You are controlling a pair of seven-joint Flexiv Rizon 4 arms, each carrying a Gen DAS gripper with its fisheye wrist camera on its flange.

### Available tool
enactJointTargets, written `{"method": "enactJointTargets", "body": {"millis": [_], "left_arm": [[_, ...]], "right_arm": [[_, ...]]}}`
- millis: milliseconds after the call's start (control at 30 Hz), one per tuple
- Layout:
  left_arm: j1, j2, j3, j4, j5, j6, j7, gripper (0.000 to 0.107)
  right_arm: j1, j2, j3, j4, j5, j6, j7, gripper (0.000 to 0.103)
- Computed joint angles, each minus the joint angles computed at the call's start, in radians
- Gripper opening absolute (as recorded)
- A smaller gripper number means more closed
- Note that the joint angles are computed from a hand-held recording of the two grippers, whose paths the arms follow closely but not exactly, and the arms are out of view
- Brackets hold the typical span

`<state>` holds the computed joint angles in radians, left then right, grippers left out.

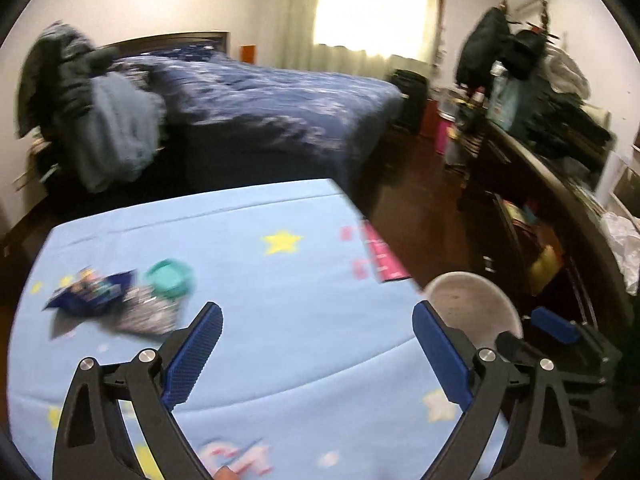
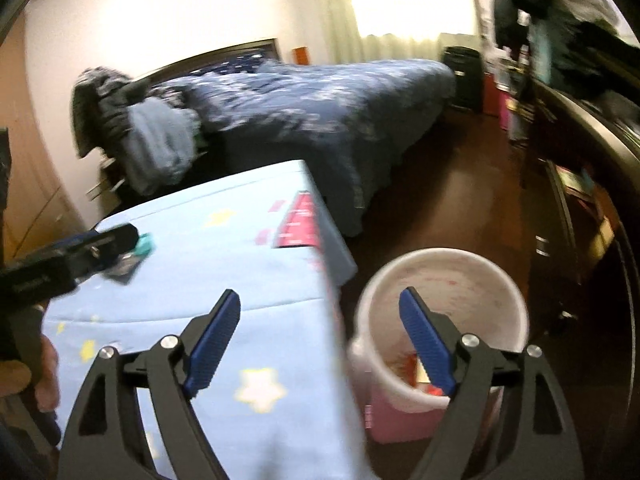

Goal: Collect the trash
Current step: 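Move both open tools back over the table toward the blue snack bags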

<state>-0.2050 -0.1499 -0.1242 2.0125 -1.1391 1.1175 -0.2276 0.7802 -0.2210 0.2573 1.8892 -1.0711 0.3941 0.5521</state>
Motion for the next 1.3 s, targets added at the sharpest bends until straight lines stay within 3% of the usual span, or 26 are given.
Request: {"method": "enactJointTargets", "body": {"millis": [433,633,933,1300], "left_arm": [[0.125,-0.059,0.047,-0.018,-0.084,0.111,0.035,0.097],[0.196,-0.138,0.036,-0.093,-0.045,0.138,-0.024,0.098],[0.292,-0.294,-0.008,-0.293,0.167,0.07,-0.191,0.098],[0.276,-0.47,-0.009,-0.533,0.514,-0.009,-0.398,0.098]], "right_arm": [[0.07,-0.236,-0.101,-0.304,0.033,0.154,-0.25,0.085],[0.092,-0.327,-0.154,-0.43,0.1,0.217,-0.364,0.085],[0.121,-0.464,-0.226,-0.645,0.214,0.197,-0.584,0.085],[0.122,-0.511,-0.277,-0.721,0.276,0.2,-0.676,0.085]]}}
